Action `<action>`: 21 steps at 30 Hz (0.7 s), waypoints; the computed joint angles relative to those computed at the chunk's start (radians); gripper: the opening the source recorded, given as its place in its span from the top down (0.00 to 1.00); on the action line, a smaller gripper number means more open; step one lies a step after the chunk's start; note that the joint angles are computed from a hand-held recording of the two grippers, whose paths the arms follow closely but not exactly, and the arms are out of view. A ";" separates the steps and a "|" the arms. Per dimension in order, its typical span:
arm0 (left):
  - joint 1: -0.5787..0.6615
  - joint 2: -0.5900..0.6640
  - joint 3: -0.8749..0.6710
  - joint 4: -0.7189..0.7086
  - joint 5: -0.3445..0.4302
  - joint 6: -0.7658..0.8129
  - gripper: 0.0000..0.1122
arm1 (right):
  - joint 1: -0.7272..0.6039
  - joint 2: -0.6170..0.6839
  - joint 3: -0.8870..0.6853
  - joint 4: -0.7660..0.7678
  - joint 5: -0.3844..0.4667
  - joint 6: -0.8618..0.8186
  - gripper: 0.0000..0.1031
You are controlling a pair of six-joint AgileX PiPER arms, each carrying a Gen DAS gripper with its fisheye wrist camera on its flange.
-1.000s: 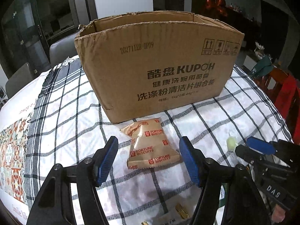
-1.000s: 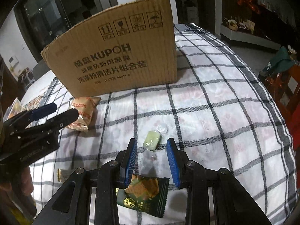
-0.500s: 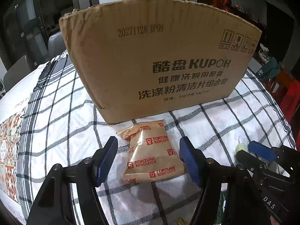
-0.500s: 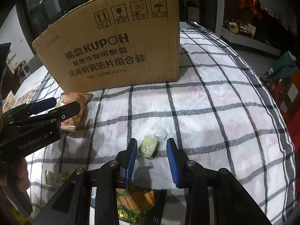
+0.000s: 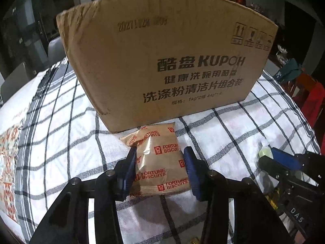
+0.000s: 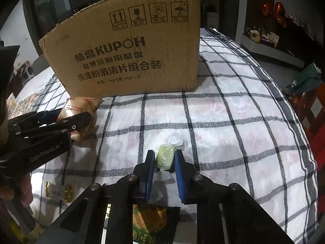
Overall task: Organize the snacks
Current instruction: 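Grasp the Fortune Biscuits pouch with the left tool while the right tool grasps the pale green candy, then lift and carry the biscuit pouch and green candy with both tools over the box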
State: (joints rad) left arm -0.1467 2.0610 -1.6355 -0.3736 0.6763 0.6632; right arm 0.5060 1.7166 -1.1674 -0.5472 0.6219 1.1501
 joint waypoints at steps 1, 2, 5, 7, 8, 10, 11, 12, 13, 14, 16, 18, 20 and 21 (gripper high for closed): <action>0.001 -0.010 0.011 -0.010 -0.003 0.011 0.61 | 0.001 -0.007 0.002 -0.002 -0.003 0.001 0.79; 0.003 -0.022 0.021 -0.020 -0.007 0.021 0.61 | 0.002 -0.013 0.005 -0.002 -0.008 -0.001 0.79; 0.003 -0.054 0.042 -0.039 -0.007 0.033 0.61 | 0.002 -0.031 0.009 -0.011 -0.019 -0.001 0.79; 0.002 -0.080 0.063 -0.051 -0.006 0.042 0.61 | 0.000 -0.043 0.009 -0.015 -0.024 -0.004 0.79; 0.003 -0.091 0.073 -0.062 -0.004 0.054 0.61 | 0.000 -0.048 0.008 -0.016 -0.025 -0.005 0.79; 0.005 -0.124 0.102 -0.083 -0.006 0.078 0.61 | 0.000 -0.059 0.008 -0.018 -0.029 -0.007 0.79; 0.007 -0.136 0.112 -0.096 -0.003 0.089 0.61 | 0.000 -0.063 0.007 -0.019 -0.030 -0.008 0.79; 0.010 -0.151 0.126 -0.109 -0.002 0.101 0.61 | 0.003 -0.070 0.008 -0.025 -0.029 -0.005 0.79; 0.010 -0.161 0.133 -0.114 -0.001 0.104 0.61 | 0.003 -0.074 0.008 -0.029 -0.029 -0.004 0.79; 0.010 -0.174 0.143 -0.119 -0.003 0.107 0.61 | 0.005 -0.081 0.009 -0.036 -0.028 -0.001 0.79; 0.010 -0.195 0.155 -0.127 -0.005 0.114 0.61 | 0.006 -0.097 0.015 -0.045 -0.031 0.001 0.80; 0.014 -0.215 0.165 -0.138 0.001 0.123 0.61 | 0.007 -0.113 0.018 -0.051 -0.035 0.003 0.79; 0.015 -0.232 0.171 -0.143 0.001 0.123 0.61 | 0.011 -0.131 0.020 -0.068 -0.032 0.013 0.79; 0.018 -0.238 0.171 -0.146 0.004 0.124 0.61 | 0.012 -0.140 0.022 -0.074 -0.034 0.013 0.79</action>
State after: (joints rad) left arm -0.1292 1.8229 -1.4641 -0.5198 0.6803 0.7874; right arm 0.5179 1.5765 -1.1454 -0.6214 0.5881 1.1635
